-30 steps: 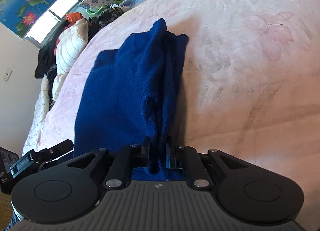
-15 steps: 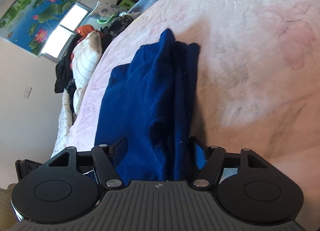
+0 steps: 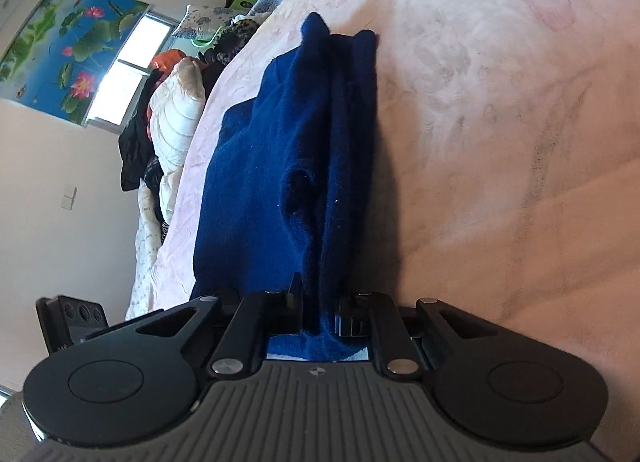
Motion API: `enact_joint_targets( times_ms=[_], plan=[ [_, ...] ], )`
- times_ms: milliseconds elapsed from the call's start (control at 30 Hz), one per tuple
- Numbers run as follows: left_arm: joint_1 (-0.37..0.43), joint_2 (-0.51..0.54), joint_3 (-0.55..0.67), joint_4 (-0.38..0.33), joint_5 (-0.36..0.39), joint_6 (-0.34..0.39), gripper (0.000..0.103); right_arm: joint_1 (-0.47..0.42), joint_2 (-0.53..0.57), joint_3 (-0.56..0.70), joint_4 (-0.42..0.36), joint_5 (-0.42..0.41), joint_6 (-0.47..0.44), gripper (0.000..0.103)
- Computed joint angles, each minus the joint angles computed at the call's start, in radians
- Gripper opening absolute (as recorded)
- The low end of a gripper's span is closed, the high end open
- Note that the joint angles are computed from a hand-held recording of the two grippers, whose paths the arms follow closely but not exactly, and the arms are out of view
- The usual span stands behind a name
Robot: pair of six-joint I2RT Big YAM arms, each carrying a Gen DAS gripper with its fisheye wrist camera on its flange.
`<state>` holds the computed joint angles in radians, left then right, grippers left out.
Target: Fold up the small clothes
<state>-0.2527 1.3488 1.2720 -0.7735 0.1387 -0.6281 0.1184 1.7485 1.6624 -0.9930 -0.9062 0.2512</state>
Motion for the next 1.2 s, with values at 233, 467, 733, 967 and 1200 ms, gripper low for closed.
enact_joint_targets(
  times_ms=[233,467,733,967,1200],
  plan=[
    [-0.019,-0.054,0.016,-0.092,-0.069,0.129,0.01,0.02,-0.057,-0.023,-0.044,-0.011,-0.05,0.015],
    [-0.03,-0.181,-0.114,-0.108,-0.041,0.114,0.01,0.014,-0.173,-0.169,-0.081,-0.051,-0.108,0.015],
    [-0.075,-0.291,-0.225,-0.098,-0.062,0.083,0.01,0.006,-0.283,-0.326,-0.052,-0.051,-0.096,0.016],
    [-0.098,-0.337,-0.231,-0.134,-0.053,0.062,0.011,-0.004,-0.331,-0.36,-0.068,-0.088,-0.095,0.016],
    [-0.003,-0.326,-0.251,-0.147,0.142,0.03,0.011,-0.013,-0.327,-0.339,-0.143,-0.087,-0.164,0.016]
  ],
)
